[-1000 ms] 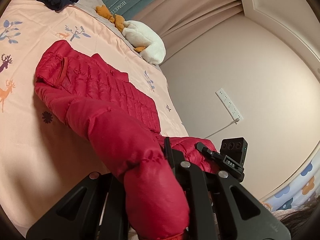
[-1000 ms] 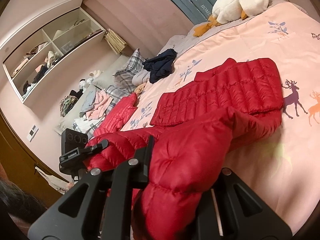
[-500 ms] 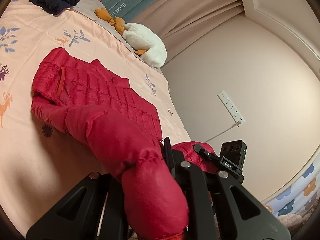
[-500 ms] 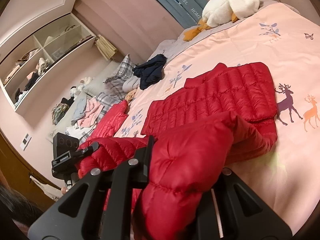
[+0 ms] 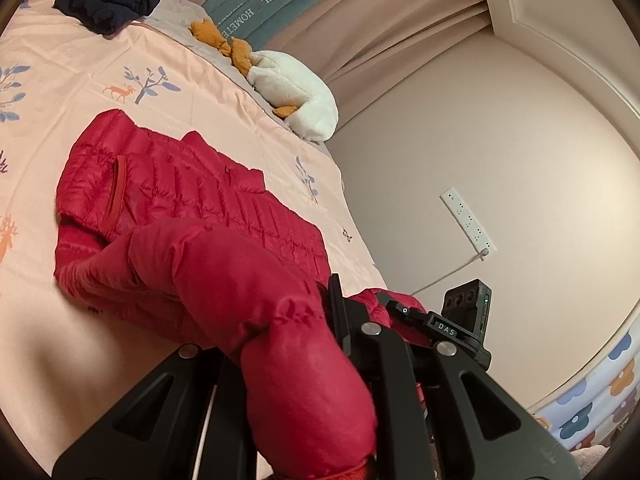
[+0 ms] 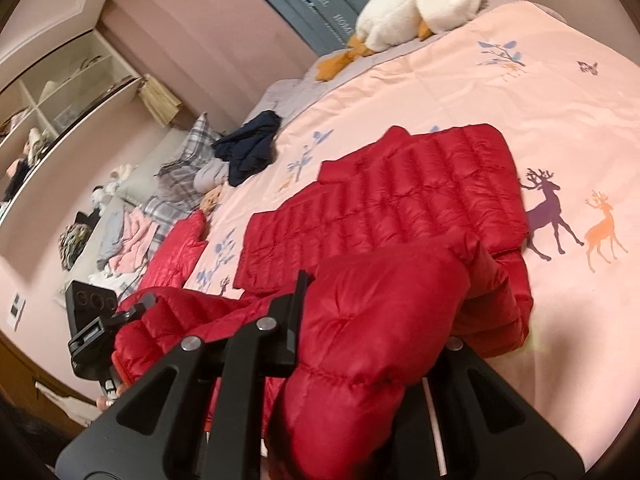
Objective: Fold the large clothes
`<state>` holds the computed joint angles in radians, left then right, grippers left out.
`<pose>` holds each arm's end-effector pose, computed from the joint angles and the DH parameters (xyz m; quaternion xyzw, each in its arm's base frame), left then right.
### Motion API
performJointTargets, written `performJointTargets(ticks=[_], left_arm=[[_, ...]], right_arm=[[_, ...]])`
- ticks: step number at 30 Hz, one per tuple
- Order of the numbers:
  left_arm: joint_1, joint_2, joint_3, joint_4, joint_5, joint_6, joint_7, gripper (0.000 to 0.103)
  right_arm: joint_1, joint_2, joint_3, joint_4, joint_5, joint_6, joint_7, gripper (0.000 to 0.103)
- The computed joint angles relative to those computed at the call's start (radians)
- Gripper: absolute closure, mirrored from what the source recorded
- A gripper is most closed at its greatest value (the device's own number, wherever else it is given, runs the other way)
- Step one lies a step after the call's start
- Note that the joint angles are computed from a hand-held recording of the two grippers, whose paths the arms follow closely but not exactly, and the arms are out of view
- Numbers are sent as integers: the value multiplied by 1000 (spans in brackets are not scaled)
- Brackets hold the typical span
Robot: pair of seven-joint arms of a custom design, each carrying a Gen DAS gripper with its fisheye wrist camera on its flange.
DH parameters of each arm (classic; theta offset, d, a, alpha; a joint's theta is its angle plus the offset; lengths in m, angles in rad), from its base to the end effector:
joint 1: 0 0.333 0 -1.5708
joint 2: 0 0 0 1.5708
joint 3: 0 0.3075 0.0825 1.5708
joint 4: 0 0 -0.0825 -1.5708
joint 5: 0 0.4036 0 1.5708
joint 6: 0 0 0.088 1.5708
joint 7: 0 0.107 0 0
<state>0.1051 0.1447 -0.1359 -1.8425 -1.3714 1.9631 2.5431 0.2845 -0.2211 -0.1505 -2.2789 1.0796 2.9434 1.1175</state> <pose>0.6328 -0.0797 0.4784 0.4543 -0.6675 0.5575 0.1928 0.5348 0.0104 0.5019 -0.4829 0.7316 -0.1036 0.4699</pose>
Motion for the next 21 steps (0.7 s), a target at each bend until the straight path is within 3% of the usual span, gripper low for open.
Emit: performJointTargets(ticks=[14,21], left_arm=[[7,57,-22,73,23,14,-9,91],[18,75,-32,92,18,8,-18,91]], right_arm=[[-46,52,36,18,-206,29,215,90],[-41,70,25,32,-245,29,252,90]])
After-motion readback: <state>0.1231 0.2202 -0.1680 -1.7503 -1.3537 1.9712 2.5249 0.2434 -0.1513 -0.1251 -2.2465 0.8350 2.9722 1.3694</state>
